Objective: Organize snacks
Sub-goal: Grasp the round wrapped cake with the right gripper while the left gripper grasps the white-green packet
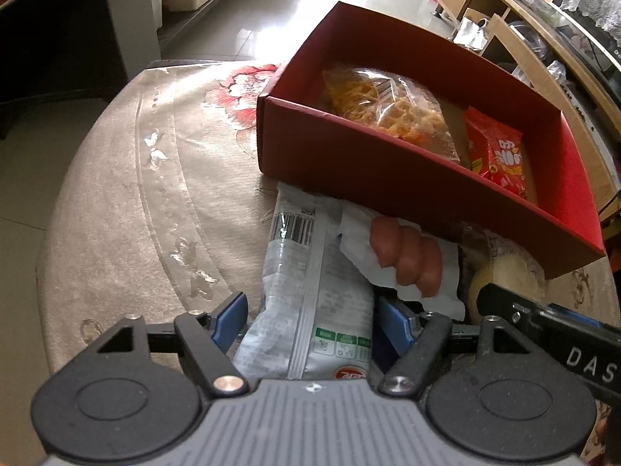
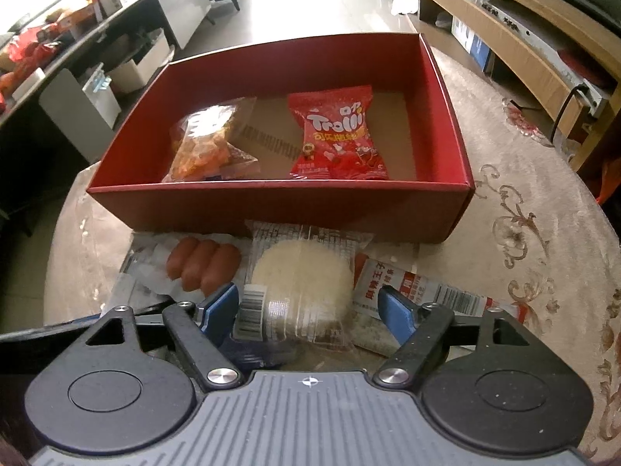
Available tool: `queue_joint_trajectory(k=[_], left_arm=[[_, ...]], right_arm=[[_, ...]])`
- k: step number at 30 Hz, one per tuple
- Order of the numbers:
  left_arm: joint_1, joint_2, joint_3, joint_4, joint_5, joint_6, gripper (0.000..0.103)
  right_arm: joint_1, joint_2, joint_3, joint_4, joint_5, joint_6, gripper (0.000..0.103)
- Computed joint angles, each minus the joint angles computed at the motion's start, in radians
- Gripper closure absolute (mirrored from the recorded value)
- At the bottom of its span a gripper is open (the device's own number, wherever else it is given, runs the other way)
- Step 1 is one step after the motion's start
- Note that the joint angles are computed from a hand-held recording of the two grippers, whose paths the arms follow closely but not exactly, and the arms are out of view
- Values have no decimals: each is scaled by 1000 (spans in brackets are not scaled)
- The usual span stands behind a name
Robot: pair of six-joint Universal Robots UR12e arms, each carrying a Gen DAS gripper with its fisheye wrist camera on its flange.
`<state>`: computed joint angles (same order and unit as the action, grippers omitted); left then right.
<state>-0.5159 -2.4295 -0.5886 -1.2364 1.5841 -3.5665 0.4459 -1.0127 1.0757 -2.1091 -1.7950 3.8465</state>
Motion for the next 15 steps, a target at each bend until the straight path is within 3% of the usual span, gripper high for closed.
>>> queue_joint_trajectory(k=[9,13,15], left_arm=[[-8,-23,36,-16,44,21,29],[-9,-29,50,-29,33,44,34],[-9,-26,47,-29,27,57,41]], right_arm=[[-6,23,-23,47,0,-6,18],[-3,26,-31,48,-10,-28,34],[1,28,-40,61,-19,-50,36]])
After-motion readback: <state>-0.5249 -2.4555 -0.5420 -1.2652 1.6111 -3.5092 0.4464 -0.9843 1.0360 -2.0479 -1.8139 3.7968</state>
